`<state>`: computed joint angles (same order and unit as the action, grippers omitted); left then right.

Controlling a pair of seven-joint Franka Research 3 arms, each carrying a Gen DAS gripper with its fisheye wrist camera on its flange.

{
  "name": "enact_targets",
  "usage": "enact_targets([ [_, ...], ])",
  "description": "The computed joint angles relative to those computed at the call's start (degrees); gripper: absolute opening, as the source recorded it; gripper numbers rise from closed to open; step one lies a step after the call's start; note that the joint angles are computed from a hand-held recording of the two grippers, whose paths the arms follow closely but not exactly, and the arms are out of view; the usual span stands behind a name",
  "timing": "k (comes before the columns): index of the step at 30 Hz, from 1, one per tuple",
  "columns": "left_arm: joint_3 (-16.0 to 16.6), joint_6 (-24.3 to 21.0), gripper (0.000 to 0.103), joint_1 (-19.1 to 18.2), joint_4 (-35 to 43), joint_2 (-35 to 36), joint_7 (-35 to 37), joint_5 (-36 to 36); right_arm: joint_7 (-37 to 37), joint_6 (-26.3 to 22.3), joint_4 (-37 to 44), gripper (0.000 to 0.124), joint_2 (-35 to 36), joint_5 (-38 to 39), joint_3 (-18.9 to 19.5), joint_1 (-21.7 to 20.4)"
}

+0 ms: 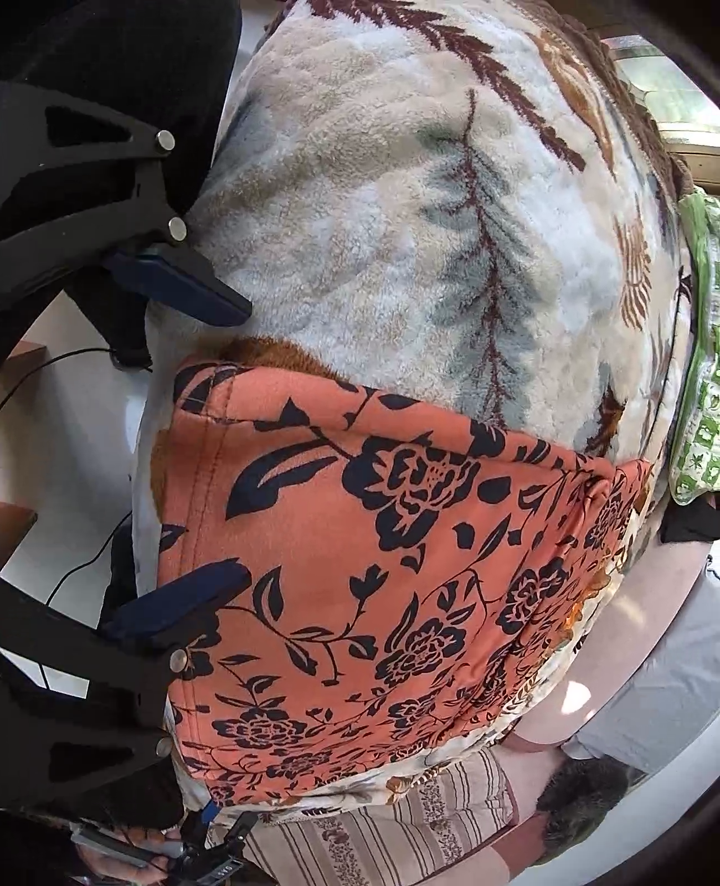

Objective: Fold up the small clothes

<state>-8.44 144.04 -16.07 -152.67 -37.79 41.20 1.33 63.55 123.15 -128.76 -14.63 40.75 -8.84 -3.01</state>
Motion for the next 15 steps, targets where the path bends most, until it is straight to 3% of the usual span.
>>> enact_targets([
  [1, 0.29, 0.17, 0.076, -0.47, -0.13, 0.01, 0.54, -0.28, 0.24, -0.06, 0.17, 0.083, 0.31, 0.40, -0.07, 0.01],
  [2, 0.95, -0.10, 0.038, -1.07, -0.06, 0.18, 1.37, -0.91, -0.17, -0.34, 0.32, 0.073, 0.56, 1.51, -0.38, 0.08],
  [3, 0.84, -1.67, 0.016, -0.62, 0.38, 0.35, 1.57, -0.56, -0.14, -1.25, 0.82, 0.037, 1.05, 2.02, -0.57, 0.08],
  [4, 1.62, -0.42, 0.015, -1.25, -0.16, 0.01, 2.10, -1.76, 0.29, -2.08, 1.48, 0.019, 1.67, 1.89, -0.60, -0.08],
  [6, 1.64, 1.68, 0.013, -1.13, -1.19, -2.07, 2.01, -2.46, 0.37, -2.00, 1.64, 0.012, 1.45, 1.93, -0.28, -0.22],
  [9, 0.89, 3.15, 0.013, -0.12, -1.44, -4.51, 1.26, -1.22, -0.71, -0.79, 0.86, 0.010, -0.73, 5.72, -0.99, -0.29],
  [11, 2.68, 3.13, 0.013, -0.97, -1.24, -2.73, 2.14, -2.54, -0.89, -0.48, 1.21, 0.010, -0.86, 6.61, -1.24, -0.31],
  [13, 3.92, 0.68, 0.013, -1.80, -0.49, 0.06, 2.87, -4.71, 1.21, -0.61, 2.15, 0.010, 0.97, 4.58, -0.73, -0.58],
  [15, 3.25, 1.13, 0.013, -1.32, -0.71, -0.22, 3.12, -4.97, 4.02, -3.39, 3.53, 0.010, 3.54, 2.79, -0.68, -0.94],
])
